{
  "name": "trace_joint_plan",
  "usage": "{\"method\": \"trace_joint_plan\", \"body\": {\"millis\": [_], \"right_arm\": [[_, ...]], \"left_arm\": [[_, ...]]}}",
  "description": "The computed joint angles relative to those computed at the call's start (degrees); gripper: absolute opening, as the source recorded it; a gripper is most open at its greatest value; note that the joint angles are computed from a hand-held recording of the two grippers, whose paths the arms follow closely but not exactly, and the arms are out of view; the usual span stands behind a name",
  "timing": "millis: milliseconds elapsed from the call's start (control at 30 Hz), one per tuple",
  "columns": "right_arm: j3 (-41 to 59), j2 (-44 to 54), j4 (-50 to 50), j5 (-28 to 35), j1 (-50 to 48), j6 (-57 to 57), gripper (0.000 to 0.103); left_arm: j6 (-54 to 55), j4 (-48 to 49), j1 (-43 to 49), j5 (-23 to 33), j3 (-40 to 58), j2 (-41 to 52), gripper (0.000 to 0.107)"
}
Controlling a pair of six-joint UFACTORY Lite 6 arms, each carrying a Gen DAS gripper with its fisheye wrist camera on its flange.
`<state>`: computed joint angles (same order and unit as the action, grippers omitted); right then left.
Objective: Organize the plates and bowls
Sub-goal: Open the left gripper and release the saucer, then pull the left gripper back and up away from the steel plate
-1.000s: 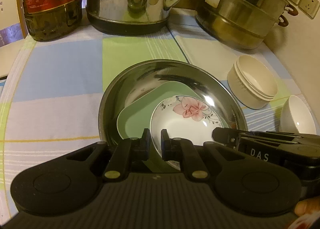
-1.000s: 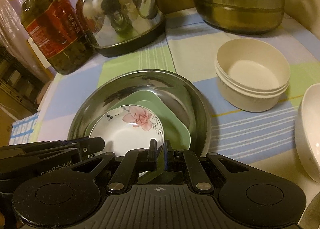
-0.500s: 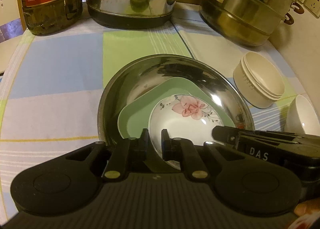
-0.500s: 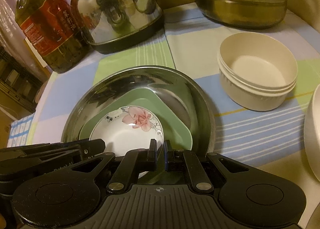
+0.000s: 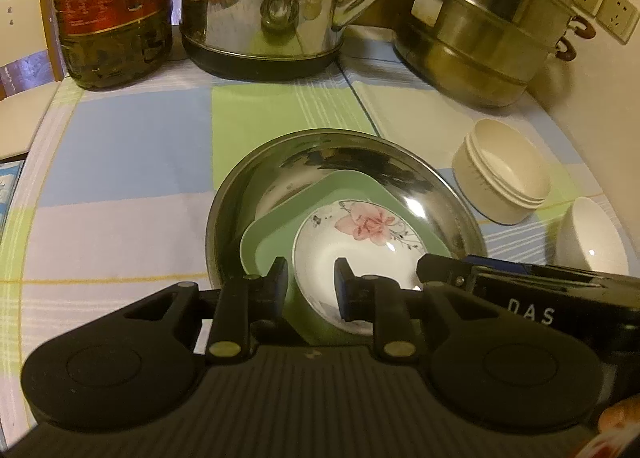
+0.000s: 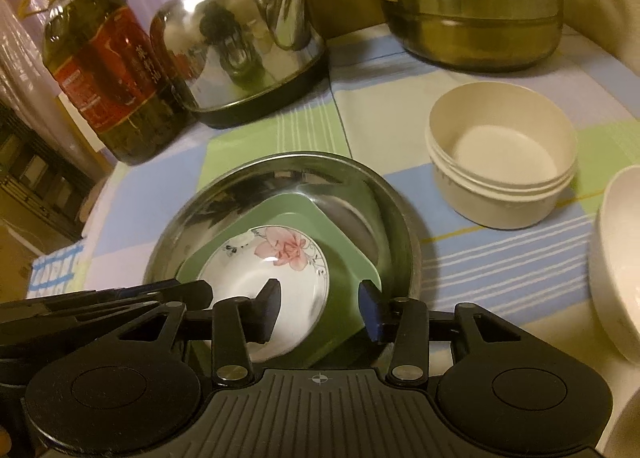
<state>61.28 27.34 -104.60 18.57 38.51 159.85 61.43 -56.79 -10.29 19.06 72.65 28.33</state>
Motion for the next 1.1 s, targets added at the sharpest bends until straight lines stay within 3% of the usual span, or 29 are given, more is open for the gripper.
{"method": "trace_joint_plan", "body": {"millis": [367,767,1100], "right_arm": [[-13.8,-17.3,8.5,3.8,7.2,-3.0,0.064],[-25.7,-37.6,33.1,13.6,24.4,-18.4,0.068],[-32.4,-49.7,48.1,26.3,44.4,-19.8,0.068]], "left_arm": [[-6.5,7.4,2.5,1.7,-15.7,-18.9,0.023],[-27.1,26.4,1.9,9.5,-33.4,-47.1,0.023],[-51.8,42.6,-7.5,17.1,-43.1,-68.9,0.023]]}}
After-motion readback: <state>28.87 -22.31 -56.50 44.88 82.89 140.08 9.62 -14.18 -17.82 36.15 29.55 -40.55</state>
